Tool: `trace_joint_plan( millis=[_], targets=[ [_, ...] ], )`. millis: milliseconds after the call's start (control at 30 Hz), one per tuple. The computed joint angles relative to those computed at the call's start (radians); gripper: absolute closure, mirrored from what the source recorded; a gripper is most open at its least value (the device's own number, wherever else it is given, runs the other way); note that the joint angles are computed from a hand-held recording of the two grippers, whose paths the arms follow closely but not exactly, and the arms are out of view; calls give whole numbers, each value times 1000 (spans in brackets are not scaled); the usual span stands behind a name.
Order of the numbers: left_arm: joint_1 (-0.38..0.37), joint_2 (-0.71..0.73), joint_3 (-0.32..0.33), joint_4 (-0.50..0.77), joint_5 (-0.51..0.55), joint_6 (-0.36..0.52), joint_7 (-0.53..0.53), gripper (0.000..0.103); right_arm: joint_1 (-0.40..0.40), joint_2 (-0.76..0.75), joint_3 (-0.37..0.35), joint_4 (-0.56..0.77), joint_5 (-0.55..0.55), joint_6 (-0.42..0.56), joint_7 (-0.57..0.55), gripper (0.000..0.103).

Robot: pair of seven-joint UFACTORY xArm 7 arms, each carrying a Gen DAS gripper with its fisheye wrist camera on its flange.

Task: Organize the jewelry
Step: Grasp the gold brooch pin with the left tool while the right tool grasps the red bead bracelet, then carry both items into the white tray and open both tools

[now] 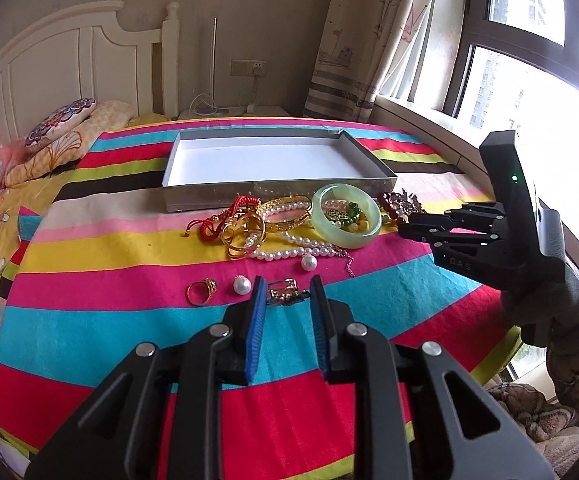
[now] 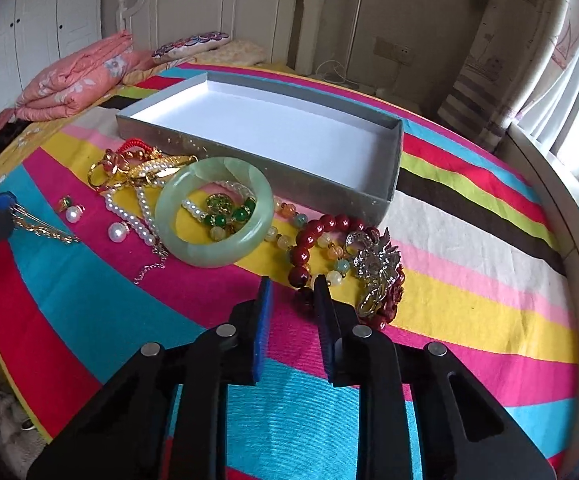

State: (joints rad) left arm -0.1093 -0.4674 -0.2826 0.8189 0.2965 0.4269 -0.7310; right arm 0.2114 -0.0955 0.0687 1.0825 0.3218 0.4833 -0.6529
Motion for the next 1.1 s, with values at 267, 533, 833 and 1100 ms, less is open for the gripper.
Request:
trace_joint_plan(
  millis=[267, 533, 833, 1100],
  targets=[
    [-10, -18, 21, -14, -26, -9, 5, 82, -9, -32, -91, 40, 401, 157, -263, 101],
    [-11, -17, 22, -7, -42, -7, 23, 81, -65, -26, -61, 97, 419, 187, -269, 91],
    [-29, 7, 39, 2, -70, 15, 56, 83, -34, 22, 6, 64, 133, 130, -210, 70],
    [-78, 78, 84, 0, -144, 27, 129, 71, -18, 0, -17, 22, 152, 68, -240, 90]
  ],
)
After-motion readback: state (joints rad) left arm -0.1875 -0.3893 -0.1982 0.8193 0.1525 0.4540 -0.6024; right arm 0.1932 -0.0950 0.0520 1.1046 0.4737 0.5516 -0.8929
